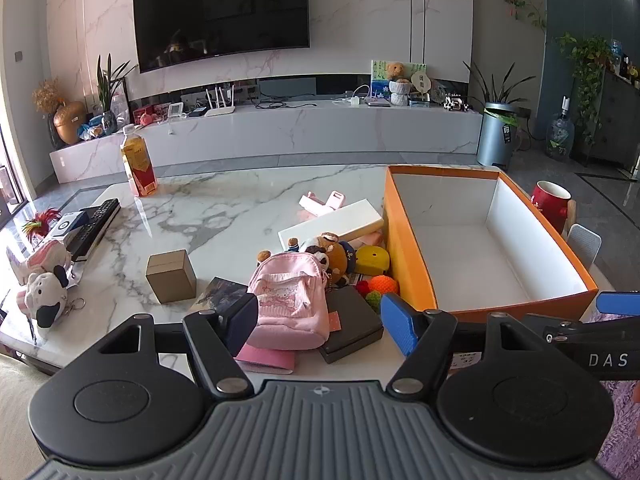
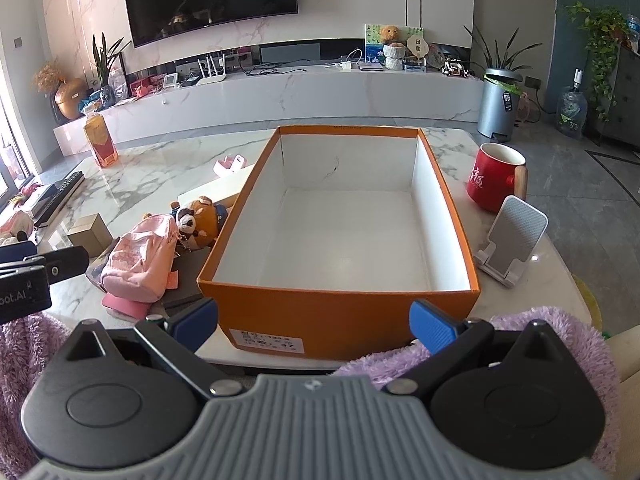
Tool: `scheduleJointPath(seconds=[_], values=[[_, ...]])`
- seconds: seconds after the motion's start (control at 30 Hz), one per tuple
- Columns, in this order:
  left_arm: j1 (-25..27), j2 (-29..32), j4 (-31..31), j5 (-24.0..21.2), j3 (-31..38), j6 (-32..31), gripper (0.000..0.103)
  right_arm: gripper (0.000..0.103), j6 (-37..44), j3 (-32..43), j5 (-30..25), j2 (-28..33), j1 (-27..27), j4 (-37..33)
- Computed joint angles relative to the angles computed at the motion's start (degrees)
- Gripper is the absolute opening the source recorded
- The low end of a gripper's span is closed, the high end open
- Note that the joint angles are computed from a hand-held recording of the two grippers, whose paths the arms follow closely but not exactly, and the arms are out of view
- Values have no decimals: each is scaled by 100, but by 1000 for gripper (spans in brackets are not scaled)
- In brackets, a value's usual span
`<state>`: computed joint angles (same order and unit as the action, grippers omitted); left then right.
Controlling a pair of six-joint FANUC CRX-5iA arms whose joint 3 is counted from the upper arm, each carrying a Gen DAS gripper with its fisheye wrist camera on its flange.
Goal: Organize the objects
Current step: 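Move the left gripper toward the pink backpack, then grasp the pink backpack's top loop with the left gripper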
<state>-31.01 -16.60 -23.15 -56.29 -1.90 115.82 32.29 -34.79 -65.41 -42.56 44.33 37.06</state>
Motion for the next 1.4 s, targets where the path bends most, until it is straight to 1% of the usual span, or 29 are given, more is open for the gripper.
scheduleJointPath(seconds=[0.23,0.4,0.47,0.6,0.67,0.73,0.77,0.83,0.87,0.9,0.93,1.0,1.07,1.13,1.17,1.2,1.23,1.27,1.3,1.37,1.4], values=[[60,-6,74,2,-45,-60,80,102,24,4,46,15,-11,-59],[190,-40,235,61,-126,-214,80,102,74,10,103,57,-29,-107],[321,-59,419,141,-195,-432,80,102,123,19,163,91,-61,-147],[643,-103,775,276,-344,-840,73,101,254,15,428,137,-188,-262],[864,-139,1059,388,-459,-1100,65,96,364,40,605,204,-276,-314],[1146,-175,1485,543,-614,-1501,53,82,576,118,800,331,-382,-396],[1322,-194,1788,637,-718,-1767,50,80,725,178,893,405,-433,-463],[1607,-206,2272,745,-867,-2190,41,74,1051,298,1136,560,-538,-601],[1685,-188,2361,753,-882,-2300,38,73,1204,342,1266,630,-571,-640],[1731,-156,2379,738,-866,-2359,33,67,1364,390,1386,704,-602,-688],[1779,-124,2400,733,-859,-2428,32,62,1662,514,1515,833,-673,-858],[1898,-50,2557,740,-868,-2613,30,56,2263,825,1654,1111,-808,-1348],[2065,43,2842,778,-908,-2850,30,51,2877,1171,1750,1417,-972,-1948],[2212,180,3055,774,-894,-3024,30,39,3365,1487,1762,1746,-1078,-2405],[2273,246,3152,756,-883,-3097,30,35,3567,1622,1744,1904,-1119,-2570],[2348,322,3283,712,-869,-3194,30,28,3745,1743,1728,2052,-1157,-2715],[2427,405,3432,673,-864,-3277,30,25,3912,1874,1708,2224,-1202,-2863],[2498,488,3568,655,-864,-3338,30,25,4028,1997,1676,2375,-1247,-2996],[2557,569,3674,624,-852,-3376,33,24,4118,2104,1651,2506,-1289,-3112],[2661,745,3864,566,-821,-3412,39,24,4345,2339,1571,2796,-1411,-3408],[2713,831,3983,552,-820,-3474,44,24,4435,2455,1511,2940,-1459,-3520]])
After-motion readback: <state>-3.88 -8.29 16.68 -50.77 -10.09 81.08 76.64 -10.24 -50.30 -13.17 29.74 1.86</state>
